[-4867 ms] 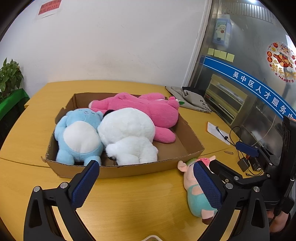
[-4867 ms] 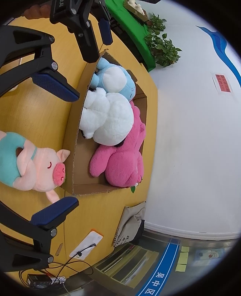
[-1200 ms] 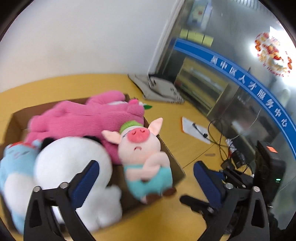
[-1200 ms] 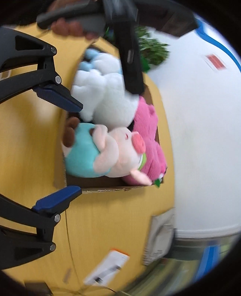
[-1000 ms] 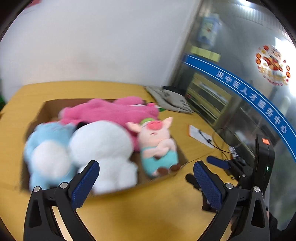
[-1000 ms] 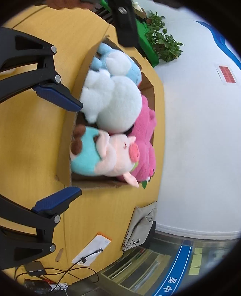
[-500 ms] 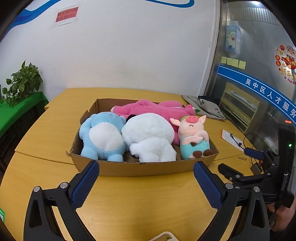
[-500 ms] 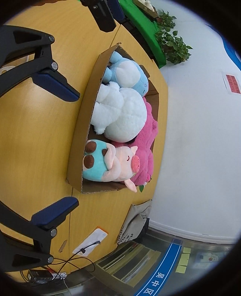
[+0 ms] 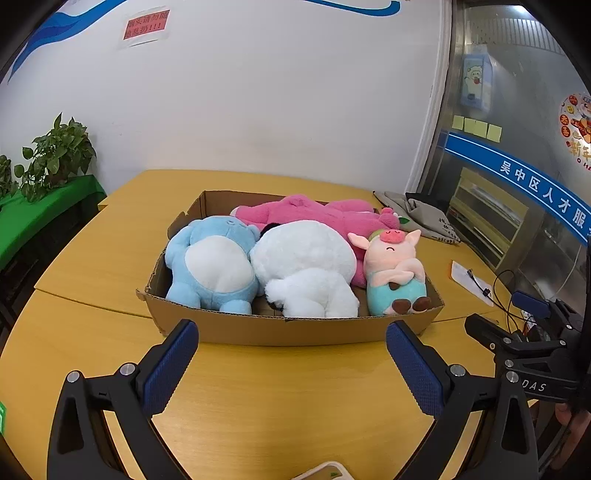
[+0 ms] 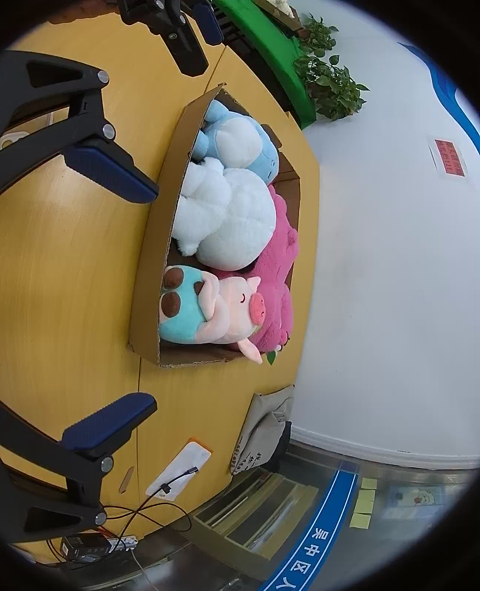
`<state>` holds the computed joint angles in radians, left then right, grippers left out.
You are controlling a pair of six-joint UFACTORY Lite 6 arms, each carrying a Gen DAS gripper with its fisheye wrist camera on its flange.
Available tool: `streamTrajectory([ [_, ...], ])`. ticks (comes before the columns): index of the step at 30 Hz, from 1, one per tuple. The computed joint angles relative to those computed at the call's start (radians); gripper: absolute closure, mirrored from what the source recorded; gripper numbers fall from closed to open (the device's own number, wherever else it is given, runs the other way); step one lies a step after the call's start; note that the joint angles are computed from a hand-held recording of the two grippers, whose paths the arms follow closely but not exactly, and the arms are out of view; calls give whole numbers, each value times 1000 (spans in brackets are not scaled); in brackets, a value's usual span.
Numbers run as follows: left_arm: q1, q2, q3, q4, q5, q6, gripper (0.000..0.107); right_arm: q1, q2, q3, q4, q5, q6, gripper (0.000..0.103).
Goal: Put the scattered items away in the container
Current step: 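Lower the pig into the box, open both grippers and withdraw, then move both grippers down to the clear phone case on the table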
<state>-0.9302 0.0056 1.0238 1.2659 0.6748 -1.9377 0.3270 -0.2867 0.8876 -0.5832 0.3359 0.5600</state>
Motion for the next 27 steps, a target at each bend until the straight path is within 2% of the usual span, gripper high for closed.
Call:
streamTrajectory([
  [20, -14, 47, 40, -24, 17, 30, 4, -24, -3, -9, 56, -21, -58, 1],
  [27, 10, 0, -29, -37, -55, 25, 4, -33, -4, -17, 87, -31, -90, 0],
])
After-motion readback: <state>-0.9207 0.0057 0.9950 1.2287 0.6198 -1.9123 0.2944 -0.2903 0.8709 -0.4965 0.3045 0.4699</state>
